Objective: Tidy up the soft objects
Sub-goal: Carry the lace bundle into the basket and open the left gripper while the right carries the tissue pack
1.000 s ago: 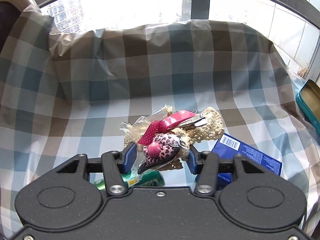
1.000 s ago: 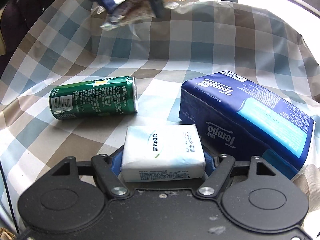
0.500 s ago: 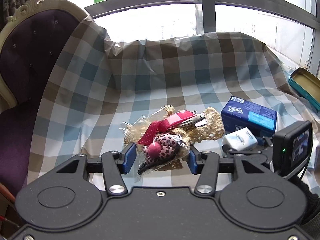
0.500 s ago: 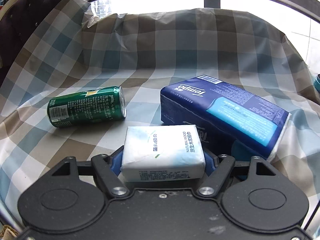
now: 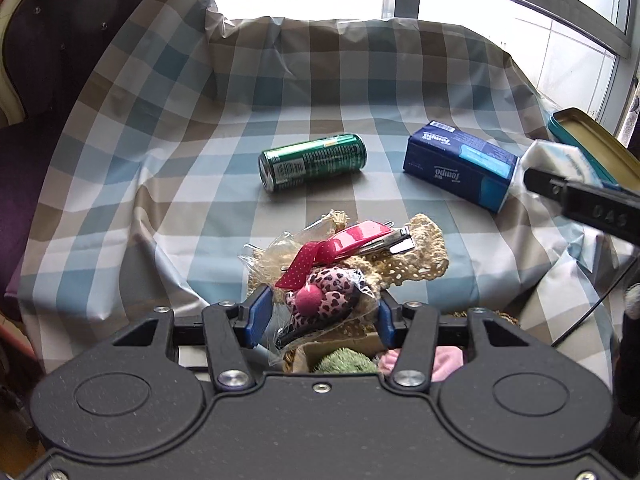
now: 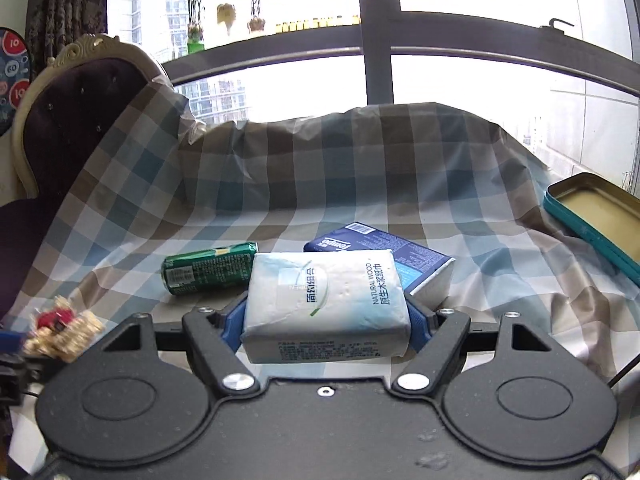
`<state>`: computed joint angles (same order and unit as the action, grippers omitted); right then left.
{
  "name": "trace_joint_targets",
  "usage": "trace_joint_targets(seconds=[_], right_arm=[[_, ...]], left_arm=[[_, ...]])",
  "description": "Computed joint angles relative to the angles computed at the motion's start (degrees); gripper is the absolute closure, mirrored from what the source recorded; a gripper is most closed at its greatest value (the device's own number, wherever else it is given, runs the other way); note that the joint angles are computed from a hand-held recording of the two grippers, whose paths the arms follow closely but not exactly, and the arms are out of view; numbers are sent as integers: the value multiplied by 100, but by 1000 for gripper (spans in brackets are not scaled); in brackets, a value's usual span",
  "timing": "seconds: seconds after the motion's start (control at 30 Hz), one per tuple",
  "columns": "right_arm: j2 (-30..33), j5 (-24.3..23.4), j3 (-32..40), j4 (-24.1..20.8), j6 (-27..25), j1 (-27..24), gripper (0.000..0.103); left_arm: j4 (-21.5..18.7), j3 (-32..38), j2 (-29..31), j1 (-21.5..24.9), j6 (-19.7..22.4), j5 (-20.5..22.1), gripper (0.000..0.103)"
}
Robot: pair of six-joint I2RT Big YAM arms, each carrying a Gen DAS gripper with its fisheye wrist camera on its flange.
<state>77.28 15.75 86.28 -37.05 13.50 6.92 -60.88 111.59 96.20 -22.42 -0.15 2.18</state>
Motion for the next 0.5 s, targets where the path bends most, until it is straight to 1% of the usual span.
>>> trace_joint_targets(seconds=[0.13,0.23,0.4,0.5], right_arm=[[-638,82,-340,109,182,243,28],[-1010,128,-504,39,337,443,28],[-1393,361,-657,-389,656,756,28],[-1521,381,-727,-805,1001,874,28]], left_arm=[[10,-498,-316,-122,24,138,52],[-17,-820,-533,-236,90,228,52],[-105,-1218,-780,-376,114,310,51],[-191,-1398,-874,-435,144,315,50]])
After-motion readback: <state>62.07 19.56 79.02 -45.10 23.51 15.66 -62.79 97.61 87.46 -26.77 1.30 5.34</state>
